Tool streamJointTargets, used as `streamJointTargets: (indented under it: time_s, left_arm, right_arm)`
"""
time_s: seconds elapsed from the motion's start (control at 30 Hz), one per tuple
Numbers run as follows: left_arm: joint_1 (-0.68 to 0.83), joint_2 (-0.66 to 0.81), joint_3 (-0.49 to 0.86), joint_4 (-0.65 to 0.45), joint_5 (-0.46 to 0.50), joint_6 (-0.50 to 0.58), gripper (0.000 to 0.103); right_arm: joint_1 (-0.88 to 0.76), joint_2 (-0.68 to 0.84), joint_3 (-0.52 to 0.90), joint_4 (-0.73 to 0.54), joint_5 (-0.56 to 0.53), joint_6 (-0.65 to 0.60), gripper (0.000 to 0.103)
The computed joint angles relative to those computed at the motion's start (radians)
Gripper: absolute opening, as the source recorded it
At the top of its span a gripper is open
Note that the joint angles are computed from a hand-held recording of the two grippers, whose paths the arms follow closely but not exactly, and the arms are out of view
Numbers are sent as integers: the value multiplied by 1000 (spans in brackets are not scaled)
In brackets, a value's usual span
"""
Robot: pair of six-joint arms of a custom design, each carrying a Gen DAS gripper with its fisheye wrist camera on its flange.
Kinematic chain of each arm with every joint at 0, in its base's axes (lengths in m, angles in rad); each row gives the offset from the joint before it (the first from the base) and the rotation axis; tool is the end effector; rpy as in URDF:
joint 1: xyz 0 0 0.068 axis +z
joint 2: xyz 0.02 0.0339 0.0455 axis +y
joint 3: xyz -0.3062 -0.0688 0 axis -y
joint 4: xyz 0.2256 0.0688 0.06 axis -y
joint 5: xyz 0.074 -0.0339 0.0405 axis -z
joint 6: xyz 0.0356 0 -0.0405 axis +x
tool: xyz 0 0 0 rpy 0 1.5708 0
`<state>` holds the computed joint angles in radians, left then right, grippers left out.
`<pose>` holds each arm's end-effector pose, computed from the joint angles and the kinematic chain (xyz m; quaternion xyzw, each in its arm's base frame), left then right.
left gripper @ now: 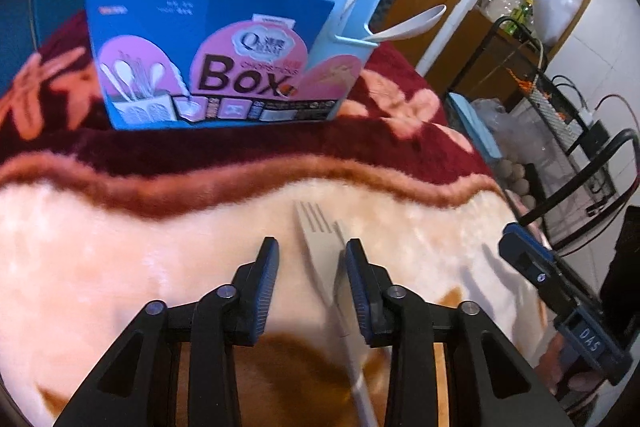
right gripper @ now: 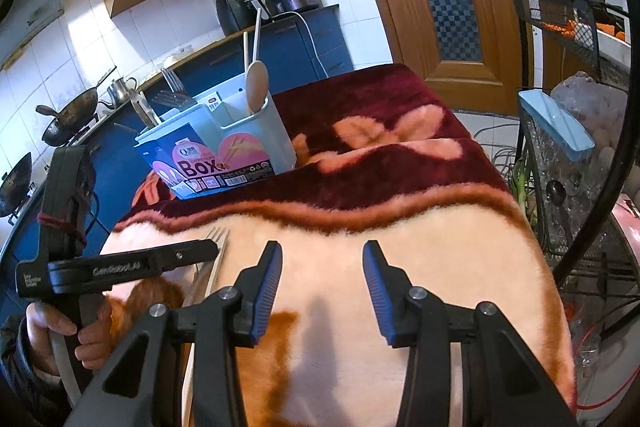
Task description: Organize utensils
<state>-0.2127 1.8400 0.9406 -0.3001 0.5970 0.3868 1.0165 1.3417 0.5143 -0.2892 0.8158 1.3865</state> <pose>0.3147 -0.0884 0.1730 0.3292 0.8814 -0.2726 0.2009 0.1223 0.1483 0.1978 0.2523 0.8627 0.0532 0.4350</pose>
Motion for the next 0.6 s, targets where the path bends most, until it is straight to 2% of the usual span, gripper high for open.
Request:
streamJointTargets:
  time_s: [0.17,0.43,0.6]
  left_arm:
    - [10,65,75,-88,82,-1,6]
    - [73,-6,33,-53,141,16,3]
    - [148,-84,7,3,176,19,3]
  right_arm:
    - [-3,11,25,-14,-10,-17,45]
    - [-24,46,67,19,-71,-90,45]
    - [-67,81,107,70,-164,-184,45]
